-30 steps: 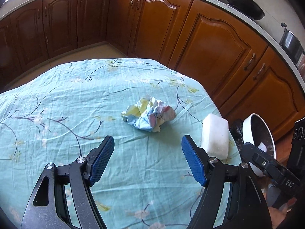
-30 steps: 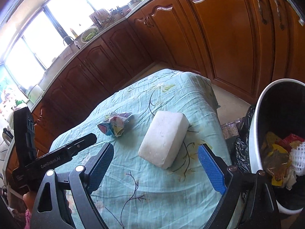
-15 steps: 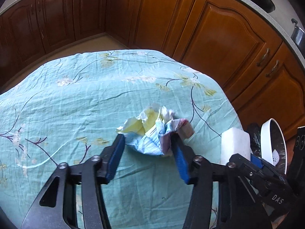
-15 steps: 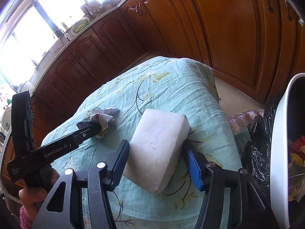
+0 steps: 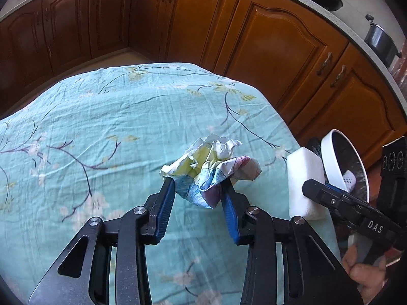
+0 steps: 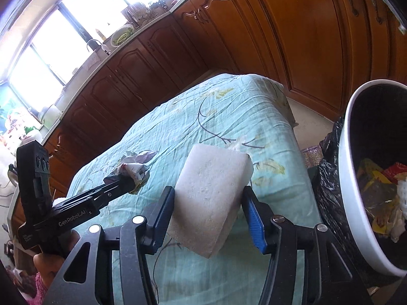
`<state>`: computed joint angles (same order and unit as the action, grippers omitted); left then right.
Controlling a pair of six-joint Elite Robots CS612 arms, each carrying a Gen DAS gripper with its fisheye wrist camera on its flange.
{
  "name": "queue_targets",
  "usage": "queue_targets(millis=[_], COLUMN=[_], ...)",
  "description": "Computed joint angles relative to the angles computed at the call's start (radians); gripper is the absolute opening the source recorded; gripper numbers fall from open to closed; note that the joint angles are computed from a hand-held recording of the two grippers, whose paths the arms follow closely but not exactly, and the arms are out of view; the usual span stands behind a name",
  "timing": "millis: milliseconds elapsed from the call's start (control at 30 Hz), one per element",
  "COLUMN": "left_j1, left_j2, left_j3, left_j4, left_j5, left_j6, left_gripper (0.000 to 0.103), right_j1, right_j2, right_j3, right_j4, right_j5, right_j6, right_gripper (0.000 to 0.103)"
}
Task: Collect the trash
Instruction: 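Grasp the crumpled paper with the left tool while the right tool grasps the white sponge, then carry the paper and sponge over the bin and open both tools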
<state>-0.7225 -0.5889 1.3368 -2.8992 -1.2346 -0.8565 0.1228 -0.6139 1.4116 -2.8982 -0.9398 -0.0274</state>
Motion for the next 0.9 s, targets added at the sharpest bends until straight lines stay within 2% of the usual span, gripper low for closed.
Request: queue_targets(millis=[167,300,433,633,900], left_j1=[-0.033,-0.056,-0.079,-0.109,-0.132], left_j2=[-0.035,-0.048,-0.056,-0.051,-0.037], left_j3=[0.08,0.106,0.118,0.1,0.055], left_j4=[-0.088,-0.123,-0.129,-0.105,-0.066], left_j5=[-0.002,-0.009,-0.004,0.014,0.01], left_j6=[-0.019,-0.017,0.0,0.03,0.074], left_gripper=[0.035,0.035,0.035,0.035,0.036], right_j1=[-0.02,-0.038,-0.055,-0.081,-0.109], right_j2=[-0.051,-0.078,-0.097,-0.117,-0.137], right_j3=[0.097,0.15,0.2,0.26,0.311], right_j4=[-0.07,-0.095,-0.128,-0.213,-0.27], right_j5=[0.007,0.016,0.018,0.008,-0.005], right_j6=[-0.026,-0.042,-0.041,0.019,0.045], right_gripper=[0.055,0.055,0.055,0.055,0.056])
